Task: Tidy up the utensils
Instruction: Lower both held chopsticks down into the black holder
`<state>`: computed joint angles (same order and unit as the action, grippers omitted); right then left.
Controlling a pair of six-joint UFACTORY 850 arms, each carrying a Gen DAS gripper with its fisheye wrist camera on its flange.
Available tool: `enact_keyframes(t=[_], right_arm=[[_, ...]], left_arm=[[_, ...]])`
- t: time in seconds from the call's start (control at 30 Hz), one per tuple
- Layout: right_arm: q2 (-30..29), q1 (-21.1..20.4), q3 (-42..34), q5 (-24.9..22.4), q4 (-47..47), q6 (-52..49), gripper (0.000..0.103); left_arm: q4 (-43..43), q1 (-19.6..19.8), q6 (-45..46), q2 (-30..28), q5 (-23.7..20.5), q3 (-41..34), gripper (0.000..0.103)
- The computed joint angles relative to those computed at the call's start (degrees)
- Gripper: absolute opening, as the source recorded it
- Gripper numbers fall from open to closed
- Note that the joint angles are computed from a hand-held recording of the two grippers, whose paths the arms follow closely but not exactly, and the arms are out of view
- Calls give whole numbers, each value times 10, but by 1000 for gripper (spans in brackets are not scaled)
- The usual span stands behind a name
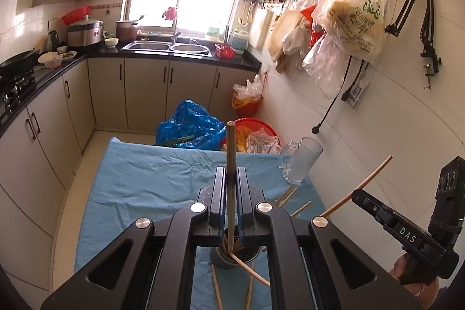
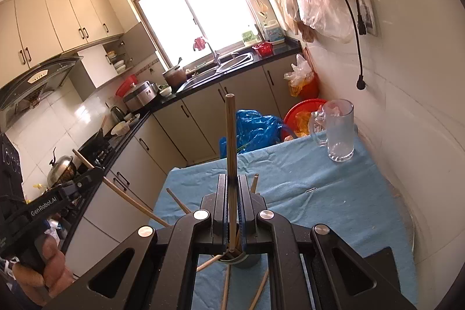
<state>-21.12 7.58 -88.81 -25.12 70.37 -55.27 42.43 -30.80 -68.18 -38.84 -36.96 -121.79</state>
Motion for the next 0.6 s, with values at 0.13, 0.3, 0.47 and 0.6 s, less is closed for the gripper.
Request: enact_keyframes(t=[0.13, 0.3, 0.47, 0.6], right_arm=[[-15, 9, -12, 9, -24, 19, 6], [-31, 21, -20, 23, -66, 55, 6], [-48, 30, -30, 24, -115, 94, 6], [-60, 33, -36, 19, -140, 112, 6]], left_arm=[[-40, 8, 29, -14, 9, -9, 6], [-74, 16, 53, -22, 17, -7, 6], [-100, 20, 76, -35, 15, -12, 6], [-113, 24, 85, -42, 13, -13, 6]])
